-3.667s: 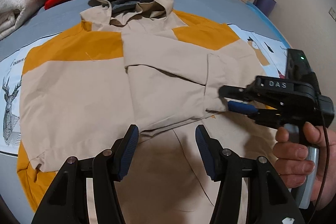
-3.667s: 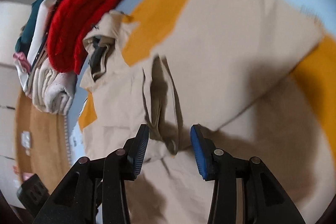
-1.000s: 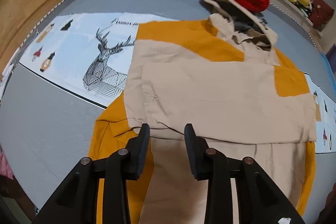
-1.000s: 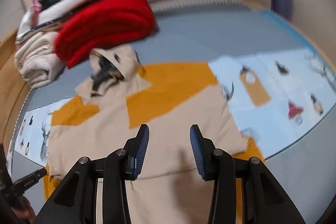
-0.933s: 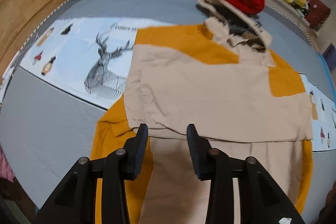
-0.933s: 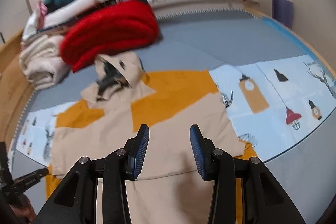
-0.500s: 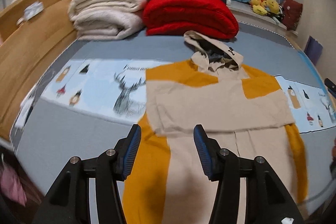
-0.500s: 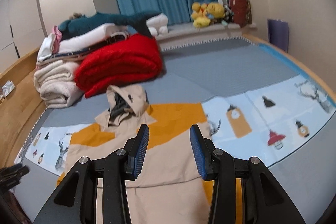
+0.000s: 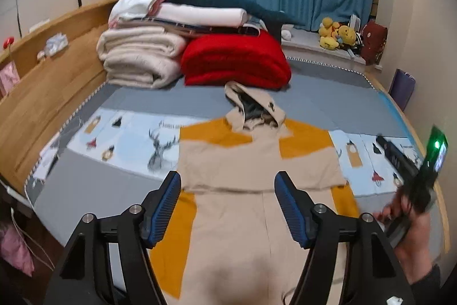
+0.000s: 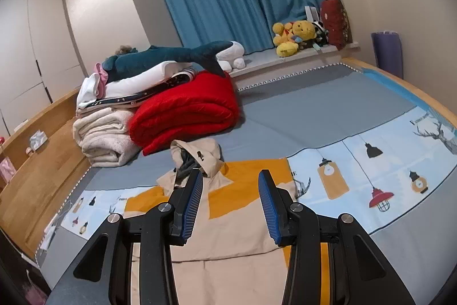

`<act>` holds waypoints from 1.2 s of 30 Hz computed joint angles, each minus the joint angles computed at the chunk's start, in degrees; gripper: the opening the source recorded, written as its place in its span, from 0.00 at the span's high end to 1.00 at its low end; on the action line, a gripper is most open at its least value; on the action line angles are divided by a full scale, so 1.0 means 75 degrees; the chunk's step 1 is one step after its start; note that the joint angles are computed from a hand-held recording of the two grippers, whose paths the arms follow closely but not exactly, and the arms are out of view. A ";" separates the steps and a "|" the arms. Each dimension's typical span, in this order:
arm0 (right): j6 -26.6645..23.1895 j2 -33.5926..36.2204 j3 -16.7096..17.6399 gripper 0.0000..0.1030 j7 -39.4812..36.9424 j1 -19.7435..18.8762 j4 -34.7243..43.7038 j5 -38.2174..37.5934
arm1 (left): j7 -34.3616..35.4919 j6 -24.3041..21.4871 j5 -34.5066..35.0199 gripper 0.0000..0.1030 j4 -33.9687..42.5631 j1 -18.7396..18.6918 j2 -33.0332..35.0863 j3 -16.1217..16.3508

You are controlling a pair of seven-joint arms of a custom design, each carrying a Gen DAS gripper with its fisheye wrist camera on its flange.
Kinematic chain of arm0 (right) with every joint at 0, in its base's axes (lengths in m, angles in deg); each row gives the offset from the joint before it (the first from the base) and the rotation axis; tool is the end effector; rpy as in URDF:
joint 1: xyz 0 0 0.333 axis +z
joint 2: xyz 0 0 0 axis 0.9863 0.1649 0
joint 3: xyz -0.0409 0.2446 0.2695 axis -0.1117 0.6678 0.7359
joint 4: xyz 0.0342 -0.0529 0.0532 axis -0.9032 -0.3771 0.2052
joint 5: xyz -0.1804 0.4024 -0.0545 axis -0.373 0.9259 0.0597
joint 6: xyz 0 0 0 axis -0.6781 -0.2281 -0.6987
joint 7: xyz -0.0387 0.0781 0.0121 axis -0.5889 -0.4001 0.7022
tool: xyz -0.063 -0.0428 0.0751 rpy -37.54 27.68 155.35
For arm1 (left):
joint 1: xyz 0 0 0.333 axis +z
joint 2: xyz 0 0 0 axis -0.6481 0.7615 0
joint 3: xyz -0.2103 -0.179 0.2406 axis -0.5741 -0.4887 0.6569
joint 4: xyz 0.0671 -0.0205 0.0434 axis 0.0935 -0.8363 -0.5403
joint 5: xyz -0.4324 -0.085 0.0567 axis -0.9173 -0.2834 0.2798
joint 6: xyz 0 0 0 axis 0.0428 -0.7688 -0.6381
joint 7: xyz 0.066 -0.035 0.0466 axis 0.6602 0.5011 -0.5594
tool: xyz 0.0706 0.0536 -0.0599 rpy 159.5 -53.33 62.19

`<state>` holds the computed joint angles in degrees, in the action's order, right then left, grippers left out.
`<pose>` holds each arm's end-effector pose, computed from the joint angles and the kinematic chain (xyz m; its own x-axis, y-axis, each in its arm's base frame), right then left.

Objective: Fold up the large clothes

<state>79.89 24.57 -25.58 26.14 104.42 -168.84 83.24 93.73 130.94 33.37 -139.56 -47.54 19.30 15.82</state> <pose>0.5335 0.1155 0.6789 0.2531 -0.9158 -0.3119 -0.5735 0.1176 -0.8107 0.3337 -0.3185 0.7856 0.3874 -0.9219 -0.0086 -0.6353 -0.2602 -0.7271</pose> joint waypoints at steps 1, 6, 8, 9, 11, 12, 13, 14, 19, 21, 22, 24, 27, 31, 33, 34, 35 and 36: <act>-0.0019 0.0009 0.0048 0.59 0.0029 -0.0070 -0.0010 -0.0123 | 0.0000 0.0224 0.0115 0.37 0.0004 0.0057 0.0111 0.0024; -0.0628 0.0314 0.0213 0.59 0.0271 -0.0449 0.0246 -0.0675 | -0.0079 0.1503 0.0515 0.37 -0.0222 0.0327 0.0913 0.0452; -0.0911 0.0516 0.0369 0.59 0.0511 -0.0708 0.0417 -0.1014 | -0.0148 0.1691 0.0775 0.43 -0.0187 0.0414 0.1372 0.0608; -0.1024 0.0618 0.0431 0.59 0.0619 -0.0812 0.0502 -0.1135 | -0.0202 0.1759 0.0905 0.45 -0.0135 0.0434 0.1636 0.0703; -0.1251 0.0863 0.0566 0.59 0.0901 -0.1032 0.0705 -0.1421 | -0.0263 0.2130 0.0988 0.49 -0.0122 0.0391 0.2080 0.1018; -0.1315 0.0964 0.0635 0.59 0.1015 -0.1123 0.0782 -0.1570 | -0.0252 0.2353 0.1015 0.49 -0.0111 0.0369 0.2317 0.1193; -0.1395 0.1081 0.0709 0.59 0.1126 -0.1211 0.0875 -0.1764 | -0.0234 0.2477 0.1036 0.51 -0.0083 0.0326 0.2485 0.1338; -0.1468 0.1208 0.0775 0.59 0.1181 -0.1276 0.0974 -0.1948 | -0.0192 0.2629 0.1049 0.53 -0.0028 0.0303 0.2717 0.1497; -0.1601 0.1724 0.1042 0.59 0.1383 -0.1465 0.1314 -0.2677 | -0.0018 0.3348 0.1179 0.55 0.0540 0.0234 0.4015 0.2285; -0.1687 0.1892 0.1100 0.59 0.1431 -0.1493 0.1423 -0.2755 | 0.0147 0.3468 0.1267 0.55 0.0960 0.0165 0.4582 0.2569; -0.1728 0.1985 0.1127 0.59 0.1497 -0.1509 0.1475 -0.2791 | 0.0262 0.3540 0.1268 0.55 0.1192 0.0131 0.4873 0.2710; -0.1814 0.2156 0.1182 0.59 0.1763 -0.1547 0.1556 -0.2938 | 0.0539 0.3707 0.1183 0.55 0.1707 0.0083 0.5473 0.2979; -0.1936 0.2350 0.1243 0.75 0.1800 -0.1564 0.1636 -0.2869 | 0.1056 0.3805 0.0804 0.55 0.2632 0.0068 0.6419 0.3314; -0.1954 0.2550 0.1309 0.87 0.2187 -0.1587 0.1689 -0.3135 | 0.1803 0.3812 -0.0248 0.52 0.3983 0.0199 0.7647 0.3498; -0.1998 0.2602 0.1329 0.87 0.2328 -0.1590 0.1662 -0.3313 | 0.2211 0.3659 -0.1012 0.48 0.4706 0.0378 0.8255 0.3444; -0.2043 0.2605 0.1340 0.87 0.2384 -0.1589 0.1650 -0.3343 | 0.2446 0.3407 -0.1462 0.48 0.5241 0.0493 0.8655 0.3374; -0.2074 0.2628 0.1347 0.87 0.2432 -0.1591 0.1647 -0.3351 | 0.2541 0.3155 -0.1738 0.48 0.5762 0.0527 0.9019 0.3399; -0.2077 0.2645 0.1355 0.87 0.2469 -0.1591 0.1637 -0.3354 | 0.2488 0.3021 -0.1860 0.48 0.6125 0.0487 0.9274 0.3520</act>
<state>64.31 44.41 -15.41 44.66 92.49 -156.56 58.09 112.40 153.60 19.43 -93.62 -43.89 88.85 42.22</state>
